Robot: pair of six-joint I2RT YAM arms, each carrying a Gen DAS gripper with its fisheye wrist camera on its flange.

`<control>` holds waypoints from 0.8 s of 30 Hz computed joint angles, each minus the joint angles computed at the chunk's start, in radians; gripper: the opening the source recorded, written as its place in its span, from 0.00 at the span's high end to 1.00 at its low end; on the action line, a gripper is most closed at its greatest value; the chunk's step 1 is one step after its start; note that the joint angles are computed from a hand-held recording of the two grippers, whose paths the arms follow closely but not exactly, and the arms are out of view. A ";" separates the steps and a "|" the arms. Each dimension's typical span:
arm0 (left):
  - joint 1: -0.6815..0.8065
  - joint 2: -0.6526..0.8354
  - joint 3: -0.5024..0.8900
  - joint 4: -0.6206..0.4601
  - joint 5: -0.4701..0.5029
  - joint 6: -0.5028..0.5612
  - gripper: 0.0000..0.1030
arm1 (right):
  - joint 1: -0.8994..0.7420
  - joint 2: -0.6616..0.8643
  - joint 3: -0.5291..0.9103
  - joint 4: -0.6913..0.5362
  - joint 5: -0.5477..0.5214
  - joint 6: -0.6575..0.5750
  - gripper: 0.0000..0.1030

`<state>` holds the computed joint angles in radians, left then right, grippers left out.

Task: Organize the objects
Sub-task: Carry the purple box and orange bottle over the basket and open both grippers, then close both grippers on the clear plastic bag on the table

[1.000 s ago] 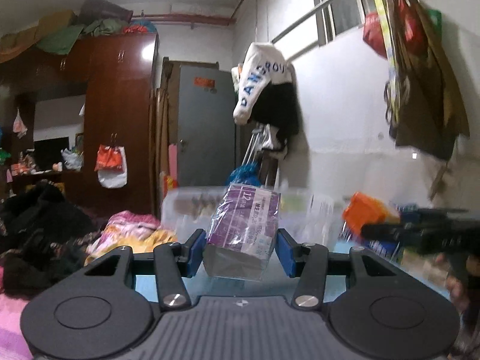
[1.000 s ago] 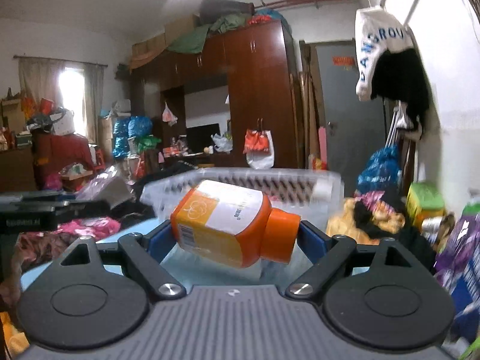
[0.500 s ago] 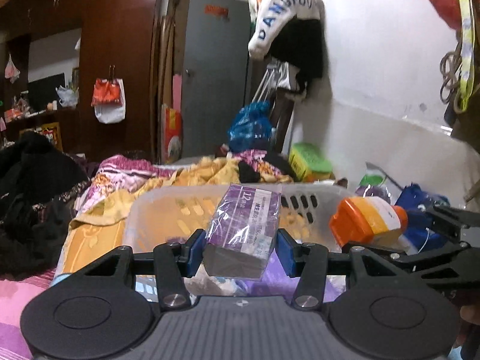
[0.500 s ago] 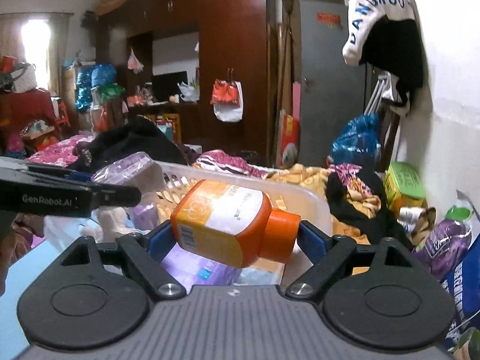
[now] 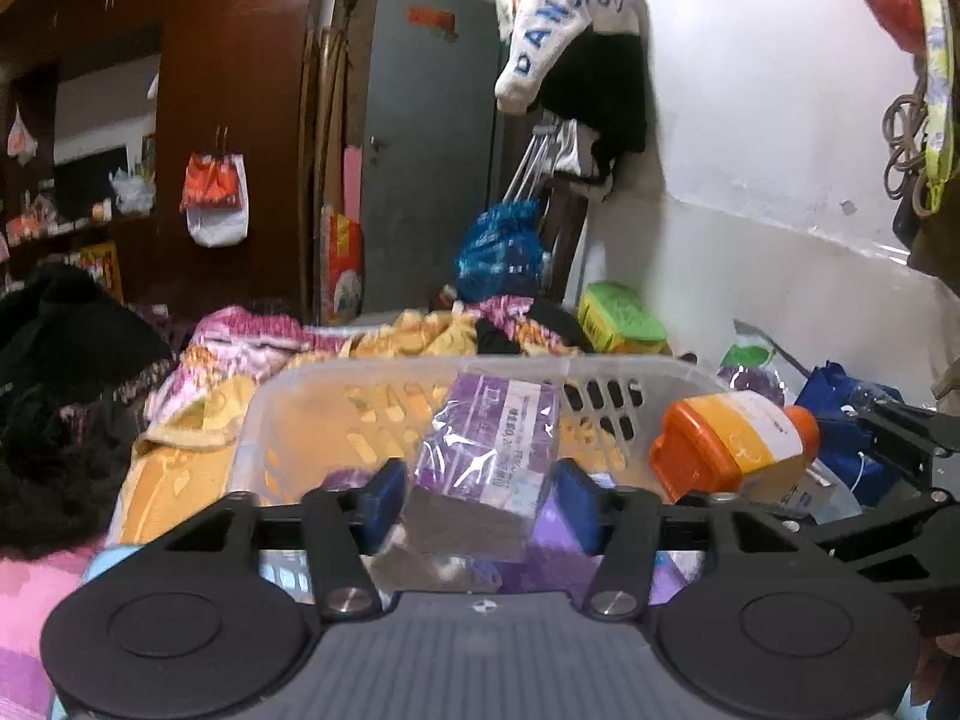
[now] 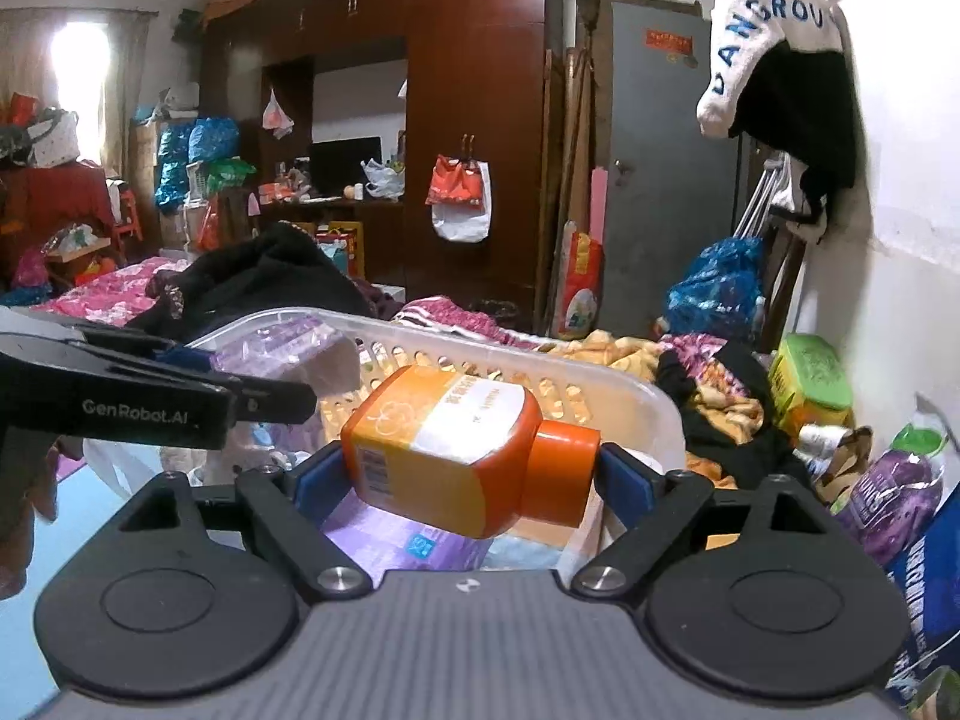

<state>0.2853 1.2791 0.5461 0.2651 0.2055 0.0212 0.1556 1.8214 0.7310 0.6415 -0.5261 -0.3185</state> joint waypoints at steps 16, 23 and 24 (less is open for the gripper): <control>0.634 -0.574 -0.484 -0.376 0.631 0.420 0.02 | -0.593 0.164 -0.245 -0.190 -0.504 -0.389 0.00; 0.530 -0.296 -0.514 -0.141 0.552 0.445 0.04 | -0.592 0.218 -0.298 -0.088 -0.521 -0.474 0.06; 0.516 -0.297 -0.522 -0.126 0.543 0.443 0.04 | -0.591 0.220 -0.300 -0.074 -0.515 -0.477 0.10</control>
<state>0.8014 0.9824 0.0241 0.1387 0.7482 0.4645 -0.4355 2.0417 0.4306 0.5671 -1.0410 -0.7957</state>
